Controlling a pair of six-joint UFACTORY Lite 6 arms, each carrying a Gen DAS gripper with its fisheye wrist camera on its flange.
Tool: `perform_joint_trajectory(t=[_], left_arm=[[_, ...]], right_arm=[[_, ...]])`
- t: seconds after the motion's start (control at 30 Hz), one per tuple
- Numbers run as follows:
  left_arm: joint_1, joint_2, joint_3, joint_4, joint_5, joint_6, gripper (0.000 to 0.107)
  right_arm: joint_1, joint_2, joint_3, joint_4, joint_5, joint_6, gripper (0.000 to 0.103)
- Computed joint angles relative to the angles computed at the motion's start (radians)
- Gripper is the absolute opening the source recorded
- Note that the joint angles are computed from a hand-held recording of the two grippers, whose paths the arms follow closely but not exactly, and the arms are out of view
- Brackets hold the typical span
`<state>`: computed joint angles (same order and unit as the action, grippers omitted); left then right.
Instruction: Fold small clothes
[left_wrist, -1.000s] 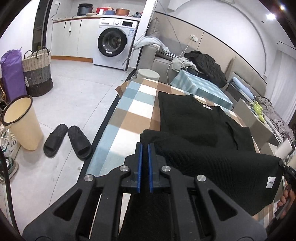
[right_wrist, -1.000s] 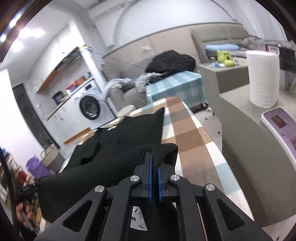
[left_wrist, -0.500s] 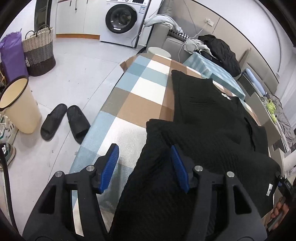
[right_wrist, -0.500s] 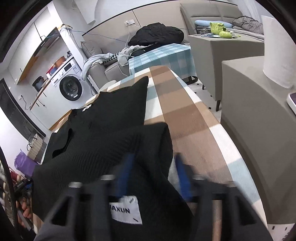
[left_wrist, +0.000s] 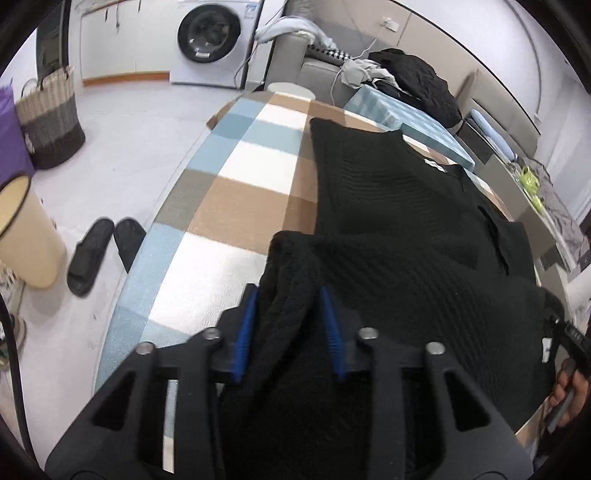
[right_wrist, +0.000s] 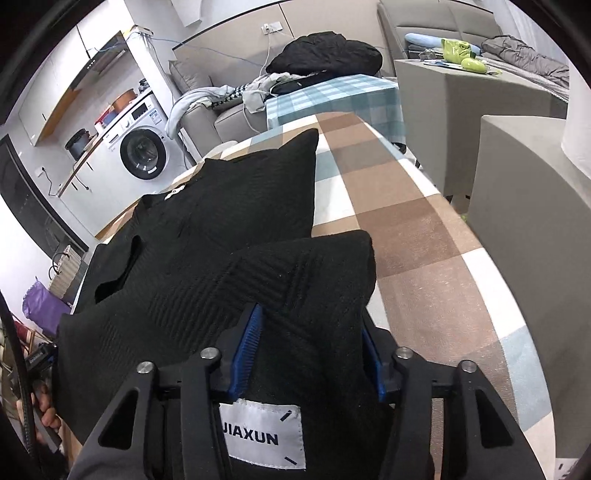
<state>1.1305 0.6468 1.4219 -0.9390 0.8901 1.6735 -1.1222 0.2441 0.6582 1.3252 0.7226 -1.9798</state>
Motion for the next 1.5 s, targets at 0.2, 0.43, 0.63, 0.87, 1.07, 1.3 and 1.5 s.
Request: perform_joint_trajectory(t=[0.2, 0.43, 0.63, 0.87, 1.07, 1.3, 1.5], left_arm=[[0.011, -0.044, -0.056, -0.014, -0.001, 0.053, 0.012], [0.045, -0.101, -0.127, -0.016, -0.01, 0.134, 0.01], [0.105, -0.137, -0.172, -0.001, 0.011, 0.197, 0.01], [0.241, -0.157, -0.183, 0.068, 0.087, 0.262, 0.01], [0.4, -0.157, -0.161, 0.131, 0.161, 0.34, 0.009], [0.531, -0.125, -0.087, 0.18, 0.268, 0.399, 0.009], [0.598, -0.012, 0.111, 0.251, 0.428, 0.296, 0.028]], right_arm=[[-0.02, 0.005, -0.001, -0.012, 0.026, -0.005, 0.037], [-0.016, -0.014, -0.018, -0.028, 0.017, -0.023, 0.029], [-0.047, -0.021, -0.026, -0.067, 0.028, -0.034, 0.029], [-0.157, -0.045, -0.047, -0.181, 0.073, -0.048, 0.028], [-0.335, -0.108, -0.098, -0.351, 0.125, -0.099, 0.029], [-0.47, -0.106, -0.086, -0.438, 0.191, -0.141, 0.028], [-0.54, -0.079, -0.013, -0.52, 0.285, -0.106, 0.037]])
